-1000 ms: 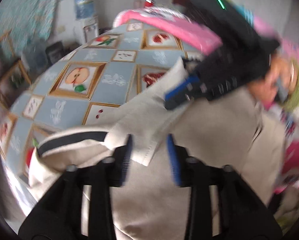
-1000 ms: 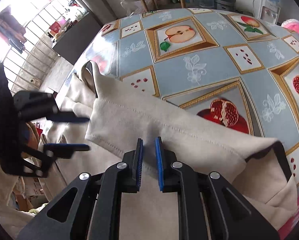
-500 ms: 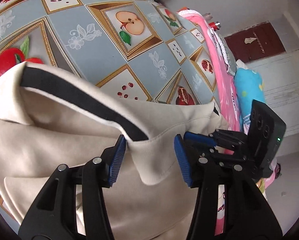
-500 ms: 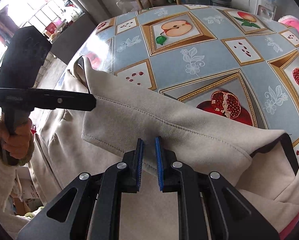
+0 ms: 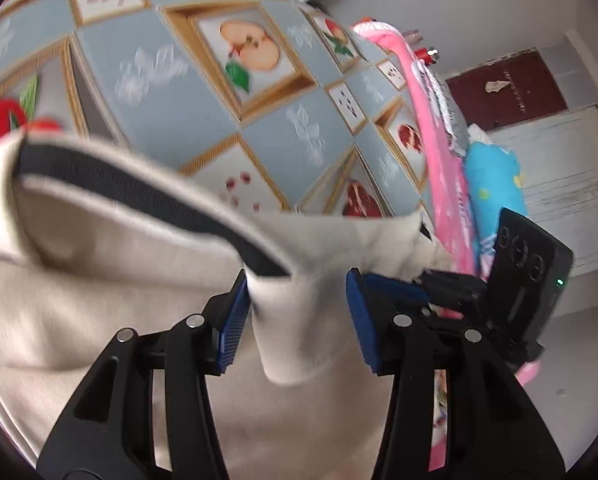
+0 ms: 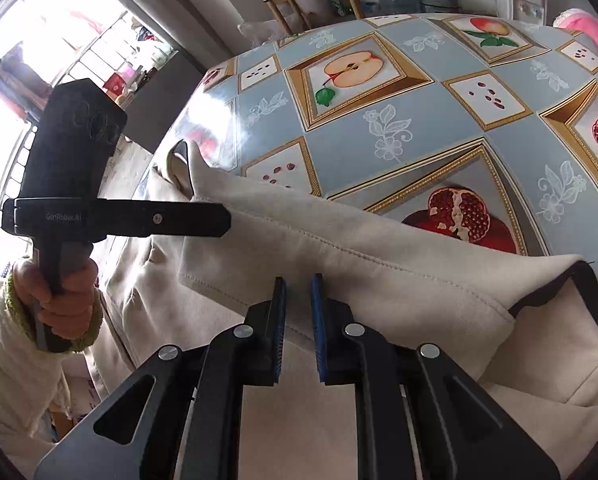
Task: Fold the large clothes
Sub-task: 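Grasp the black-trimmed hem with the left tool while the right tool holds its edge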
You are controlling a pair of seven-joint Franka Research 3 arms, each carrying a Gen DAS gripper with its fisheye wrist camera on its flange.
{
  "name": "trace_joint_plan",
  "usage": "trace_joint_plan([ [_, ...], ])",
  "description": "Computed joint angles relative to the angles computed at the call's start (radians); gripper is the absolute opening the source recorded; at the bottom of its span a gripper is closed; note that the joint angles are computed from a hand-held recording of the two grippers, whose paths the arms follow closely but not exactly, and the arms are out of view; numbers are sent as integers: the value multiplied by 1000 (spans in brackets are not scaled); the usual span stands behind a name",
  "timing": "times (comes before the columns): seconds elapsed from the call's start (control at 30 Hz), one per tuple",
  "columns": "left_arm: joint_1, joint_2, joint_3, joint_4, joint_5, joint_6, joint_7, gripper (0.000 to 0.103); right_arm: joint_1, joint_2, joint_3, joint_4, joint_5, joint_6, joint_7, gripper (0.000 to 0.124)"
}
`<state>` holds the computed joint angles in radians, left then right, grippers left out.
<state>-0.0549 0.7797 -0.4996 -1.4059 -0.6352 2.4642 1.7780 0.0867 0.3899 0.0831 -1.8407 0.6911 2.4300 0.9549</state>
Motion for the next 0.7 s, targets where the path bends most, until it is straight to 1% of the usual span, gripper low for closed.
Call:
trace_joint_plan([
  [0.1, 21, -23, -13, -42, -16, 12, 40, 46, -19, -21, -3, -11, 28, -27, 7, 14],
  [0.13, 21, -28, -12, -48, -15, 15, 49, 46, -25, -32, -5, -19, 43, -24, 9, 18],
  [0.17, 14, -23, -10, -43, -13, 18, 50, 46, -33, -46, -12, -29, 63, -16, 26, 24],
  [0.2, 12, -18, -10, -36, -12, 15, 52, 46, -38, -56, -21, -36, 78, -4, 51, 41],
  [0.23, 10, -15, -10, -30, -11, 11, 51, 46, -47, -68, -28, -46, 99, 5, 73, 50],
  [0.27, 8, -12, -9, -25, -9, 6, 49, 46, -57, -73, -42, -48, 107, 4, 114, 51],
  [0.37, 7, -13, -10, -26, -8, 2, 58, 46, -66, -52, -80, -26, 52, -28, 268, 51],
  [0.47, 11, -22, -13, -40, -18, 10, 66, 45, -99, 3, -83, 26, 42, -122, 367, 51],
  [0.53, 15, -25, -17, -50, -28, 17, 75, 44, -119, 29, -69, 46, 62, -164, 382, 51],
  [0.6, 14, -23, -16, -50, -32, 19, 75, 38, -140, 40, -50, 55, 103, -188, 357, 51],
  [0.63, 15, -22, -17, -50, -34, 21, 77, 37, -143, 42, -44, 57, 115, -194, 346, 51],
  [0.7, 17, -18, -19, -47, -39, 20, 84, 31, -145, 52, -35, 72, 127, -218, 326, 51],
])
